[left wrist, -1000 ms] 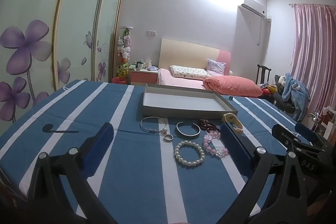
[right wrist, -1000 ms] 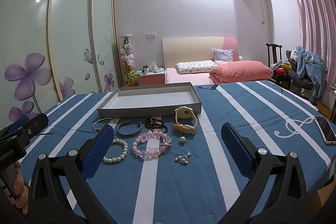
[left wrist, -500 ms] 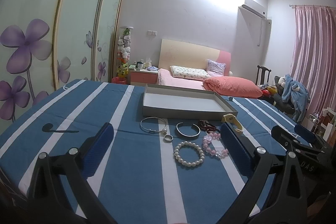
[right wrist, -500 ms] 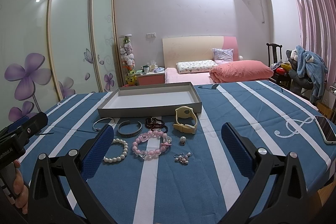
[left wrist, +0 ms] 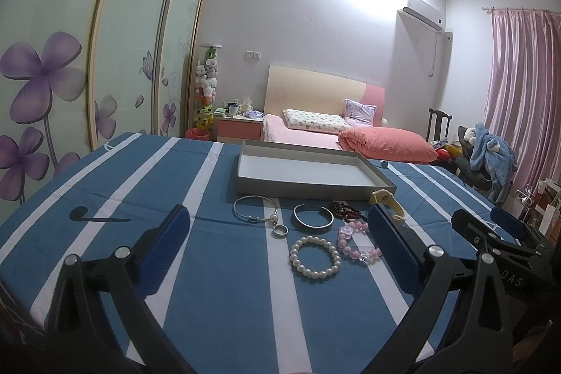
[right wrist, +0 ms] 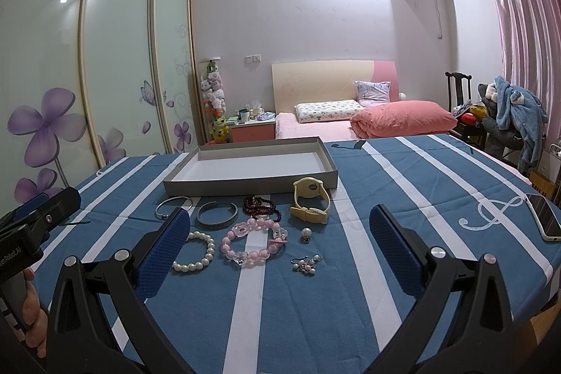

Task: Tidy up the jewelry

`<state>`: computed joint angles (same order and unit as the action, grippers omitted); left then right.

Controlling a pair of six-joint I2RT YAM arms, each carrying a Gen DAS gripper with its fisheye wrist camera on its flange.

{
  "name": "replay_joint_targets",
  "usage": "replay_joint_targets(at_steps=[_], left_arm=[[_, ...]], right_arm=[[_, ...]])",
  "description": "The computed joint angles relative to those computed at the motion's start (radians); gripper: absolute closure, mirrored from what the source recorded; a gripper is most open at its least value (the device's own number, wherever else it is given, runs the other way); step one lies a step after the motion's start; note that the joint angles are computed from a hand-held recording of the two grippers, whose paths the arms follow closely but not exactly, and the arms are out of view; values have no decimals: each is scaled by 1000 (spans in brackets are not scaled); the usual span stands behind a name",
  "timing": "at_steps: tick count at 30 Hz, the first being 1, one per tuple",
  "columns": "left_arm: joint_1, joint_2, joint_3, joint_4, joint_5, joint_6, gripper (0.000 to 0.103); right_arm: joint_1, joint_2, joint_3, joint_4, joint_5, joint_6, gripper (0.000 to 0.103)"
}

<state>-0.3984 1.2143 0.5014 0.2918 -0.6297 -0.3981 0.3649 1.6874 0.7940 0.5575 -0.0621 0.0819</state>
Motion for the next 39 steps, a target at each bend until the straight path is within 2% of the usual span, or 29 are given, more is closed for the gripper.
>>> replay_joint_targets(at_steps=[39], left_arm=[[1, -2, 1, -3, 2, -3, 4]], right_arm=[[-5, 14, 5, 7, -5, -1, 2]])
